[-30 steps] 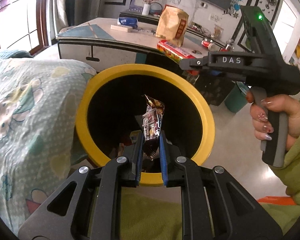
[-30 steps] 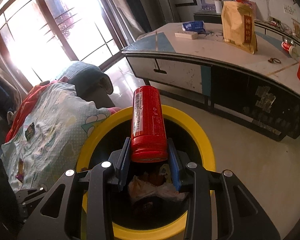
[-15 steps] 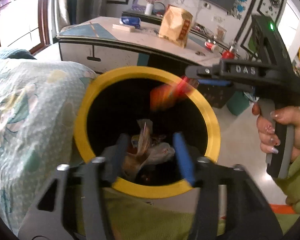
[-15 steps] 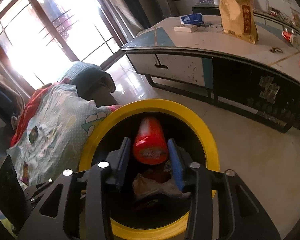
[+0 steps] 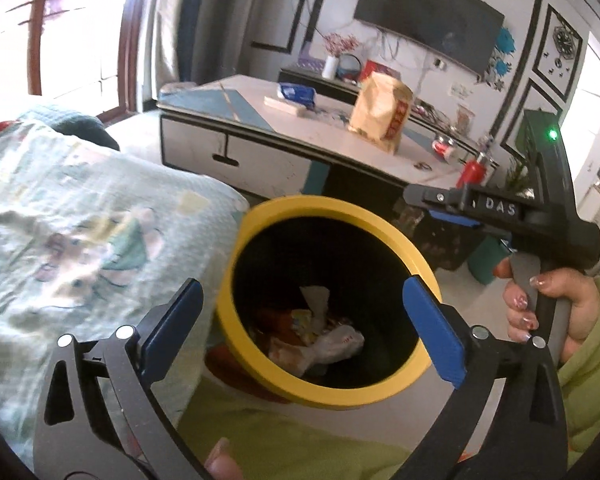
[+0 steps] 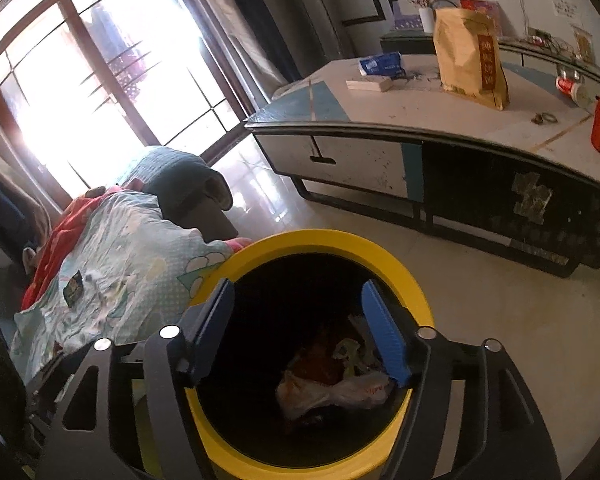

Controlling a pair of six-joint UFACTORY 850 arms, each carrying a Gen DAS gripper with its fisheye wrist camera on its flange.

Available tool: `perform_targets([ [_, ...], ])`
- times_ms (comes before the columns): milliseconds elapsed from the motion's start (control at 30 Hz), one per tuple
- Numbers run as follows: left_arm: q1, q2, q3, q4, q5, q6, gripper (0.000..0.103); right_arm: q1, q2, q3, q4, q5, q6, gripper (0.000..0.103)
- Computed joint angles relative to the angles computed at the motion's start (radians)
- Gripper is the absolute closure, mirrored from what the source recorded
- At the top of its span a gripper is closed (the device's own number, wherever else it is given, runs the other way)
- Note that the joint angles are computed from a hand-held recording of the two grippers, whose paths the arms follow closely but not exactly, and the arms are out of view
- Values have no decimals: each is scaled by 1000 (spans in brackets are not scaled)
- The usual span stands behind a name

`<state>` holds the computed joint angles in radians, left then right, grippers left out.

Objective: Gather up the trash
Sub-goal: 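Move both tools back toward the green packet and pink wrapper on the bed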

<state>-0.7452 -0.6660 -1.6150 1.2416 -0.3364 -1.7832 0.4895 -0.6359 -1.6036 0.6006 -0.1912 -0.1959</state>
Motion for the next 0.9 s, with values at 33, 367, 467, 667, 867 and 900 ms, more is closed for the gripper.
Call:
perform_targets([
  [33,-1,7,9,23,-9,-26,11,2,2,3,2,6,-6,37],
  [367,-14,80,96,185,-122,-195,11,33,25,9,145,35,-202,36],
  [467,-17,106,128,223,-153,-242,11,43,32,11,189,42,-263,36],
  [667,-21,155,188,277,-204,-325,11,63,44,10,264,54,-364,36],
  [867,-24,209,251,307,-271,-384,11,88,43,-12,313,44,-440,36],
  [900,-25,222,267,311,-291,-392,11,94,40,-20,299,41,-432,36],
])
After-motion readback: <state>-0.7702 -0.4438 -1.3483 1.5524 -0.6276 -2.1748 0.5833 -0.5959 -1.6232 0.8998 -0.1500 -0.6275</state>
